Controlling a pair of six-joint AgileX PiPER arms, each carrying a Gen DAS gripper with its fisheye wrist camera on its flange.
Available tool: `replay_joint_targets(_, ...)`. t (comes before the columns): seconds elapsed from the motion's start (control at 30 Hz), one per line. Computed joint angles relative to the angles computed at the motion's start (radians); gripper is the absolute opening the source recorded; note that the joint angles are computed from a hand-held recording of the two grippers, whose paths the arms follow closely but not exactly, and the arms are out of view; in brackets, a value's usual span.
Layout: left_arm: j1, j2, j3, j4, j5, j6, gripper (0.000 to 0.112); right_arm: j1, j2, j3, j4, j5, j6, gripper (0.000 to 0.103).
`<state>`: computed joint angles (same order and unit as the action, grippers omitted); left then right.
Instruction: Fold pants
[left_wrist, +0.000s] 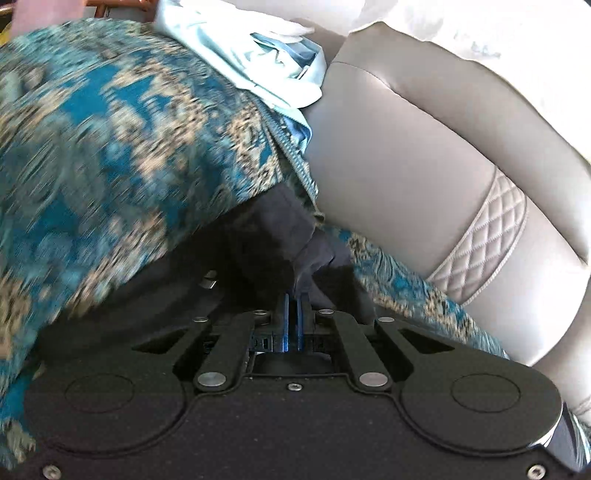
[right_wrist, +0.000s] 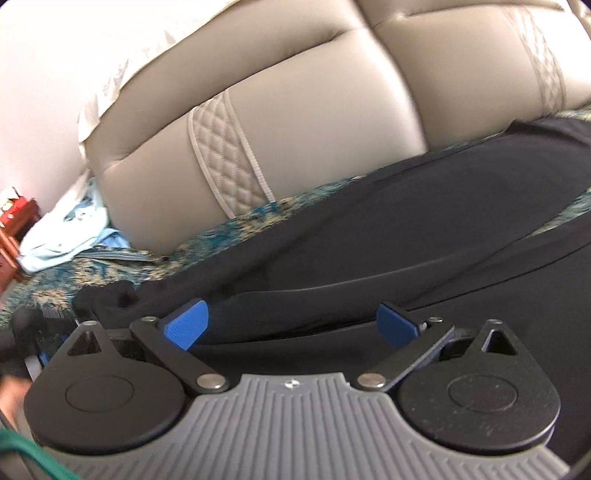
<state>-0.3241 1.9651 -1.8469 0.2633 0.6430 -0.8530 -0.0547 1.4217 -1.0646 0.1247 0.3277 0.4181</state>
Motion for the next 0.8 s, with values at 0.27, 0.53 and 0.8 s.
replay_joint_targets(0.27, 0.028, -0.123, 0.302, -0.048, -0.215, -0.005, 0.004, 0.039, 0.238, -0.238, 0.310, 0.076, -0.192, 0.082)
replay_joint_targets(0.53, 0.063, -0.155, 0.345, -0.147, -0.265, 0.082, 0.004, 0.085, 0.473, -0.504, 0.216, 0.136, 0.056, 0.074)
replay_joint_targets(0.8, 0.083, -0.159, 0.355, -0.253, -0.265, 0.179, 0.004, 0.126, 0.657, -0.783, -0.096, 0.243, 0.463, 0.047)
